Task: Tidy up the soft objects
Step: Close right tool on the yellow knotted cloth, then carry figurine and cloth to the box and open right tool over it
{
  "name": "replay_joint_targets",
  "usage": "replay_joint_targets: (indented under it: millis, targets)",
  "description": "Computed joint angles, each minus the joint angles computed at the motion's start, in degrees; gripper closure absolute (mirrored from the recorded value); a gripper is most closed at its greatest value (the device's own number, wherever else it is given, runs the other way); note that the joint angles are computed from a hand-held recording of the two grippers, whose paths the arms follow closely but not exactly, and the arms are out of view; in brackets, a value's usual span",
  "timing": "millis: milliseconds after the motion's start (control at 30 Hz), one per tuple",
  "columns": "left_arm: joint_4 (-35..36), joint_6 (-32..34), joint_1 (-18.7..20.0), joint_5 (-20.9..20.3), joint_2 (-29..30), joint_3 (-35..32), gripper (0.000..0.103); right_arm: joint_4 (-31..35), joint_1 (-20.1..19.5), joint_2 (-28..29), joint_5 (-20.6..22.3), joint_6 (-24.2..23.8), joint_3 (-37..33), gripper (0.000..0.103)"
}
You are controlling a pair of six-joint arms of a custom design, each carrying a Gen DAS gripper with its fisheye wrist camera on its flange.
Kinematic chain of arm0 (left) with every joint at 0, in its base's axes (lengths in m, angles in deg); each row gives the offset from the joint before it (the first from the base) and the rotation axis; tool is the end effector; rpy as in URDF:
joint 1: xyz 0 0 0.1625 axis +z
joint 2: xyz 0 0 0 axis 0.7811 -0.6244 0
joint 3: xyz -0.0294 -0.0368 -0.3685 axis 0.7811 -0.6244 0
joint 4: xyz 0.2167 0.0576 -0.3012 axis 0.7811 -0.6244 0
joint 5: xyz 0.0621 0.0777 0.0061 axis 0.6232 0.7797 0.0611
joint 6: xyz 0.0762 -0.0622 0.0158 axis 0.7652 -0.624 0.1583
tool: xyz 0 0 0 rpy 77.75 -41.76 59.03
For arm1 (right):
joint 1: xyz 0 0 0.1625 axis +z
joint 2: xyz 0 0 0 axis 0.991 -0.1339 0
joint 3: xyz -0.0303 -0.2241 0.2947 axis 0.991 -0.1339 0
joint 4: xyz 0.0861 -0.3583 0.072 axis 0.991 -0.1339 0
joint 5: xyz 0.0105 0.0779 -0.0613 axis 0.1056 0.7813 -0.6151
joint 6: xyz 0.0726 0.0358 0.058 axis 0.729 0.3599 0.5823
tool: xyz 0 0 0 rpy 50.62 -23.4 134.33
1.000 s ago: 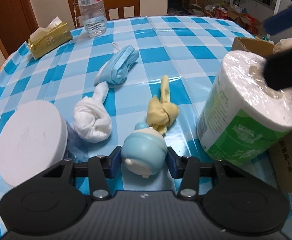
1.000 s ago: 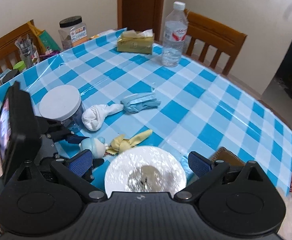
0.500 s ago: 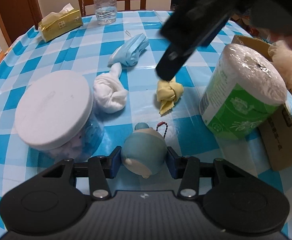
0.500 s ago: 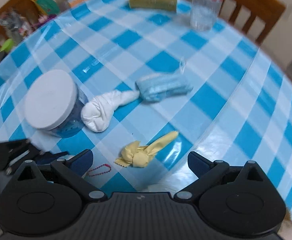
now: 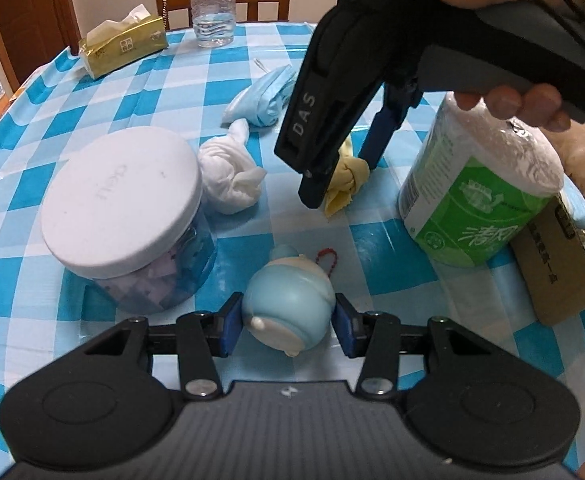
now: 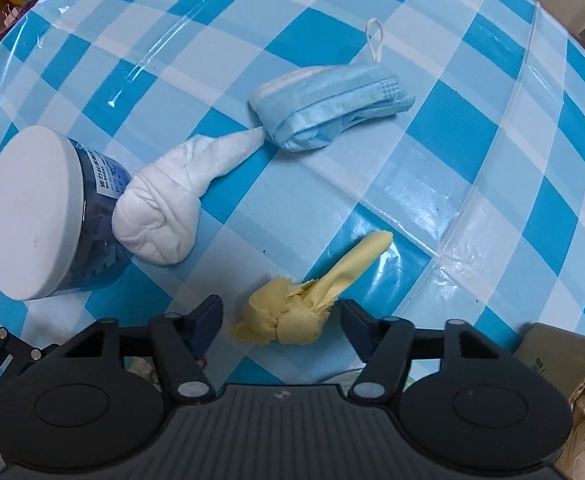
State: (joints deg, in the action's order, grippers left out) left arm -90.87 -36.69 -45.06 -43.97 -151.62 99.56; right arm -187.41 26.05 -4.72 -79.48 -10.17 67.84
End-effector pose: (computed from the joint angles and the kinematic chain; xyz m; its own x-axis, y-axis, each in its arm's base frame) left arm -0.2613 -0.2231 0.0564 -0.7430 -0.0514 -0.6673 0.3290 0.8402 -0.4310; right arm 0.2242 -0.4433 0.0949 -0.5382 -0.7305 0.4203 -0.5378 0.6817 0.4960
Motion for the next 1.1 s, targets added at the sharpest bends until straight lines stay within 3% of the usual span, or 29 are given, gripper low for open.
replay_joint_targets:
  millis: [133, 200, 400, 700, 1100]
  targets:
    - [-0.6, 0.9, 0.0, 0.0, -0.4, 0.4, 0.057, -1.7, 0.4, 0.3, -0.2, 0.0, 0.5, 0.044]
    - [-1.2, 1.0, 0.0, -0.2, -0.7, 0.7, 0.057, -2.5, 0.8, 0.7, -0.5, 0.1, 0.6, 0.053]
    - [-2.6, 2.1, 0.0, -0.6, -1.8, 1.3, 0.058, -2.7, 1.2, -0.4, 0.4, -0.2, 1.2, 0.059]
    - [-0.6, 4.4, -0.6, -1.2, -5.5, 1.3, 0.059, -1.3, 2.1, -5.6, 4.1, -0.5, 2.6, 0.060]
    - [6.6, 11.3, -2.6, -4.5, -13.4, -0.2, 0.059, 2.7, 4.7, -18.3, 10.3, 2.6, 6.8, 0.060]
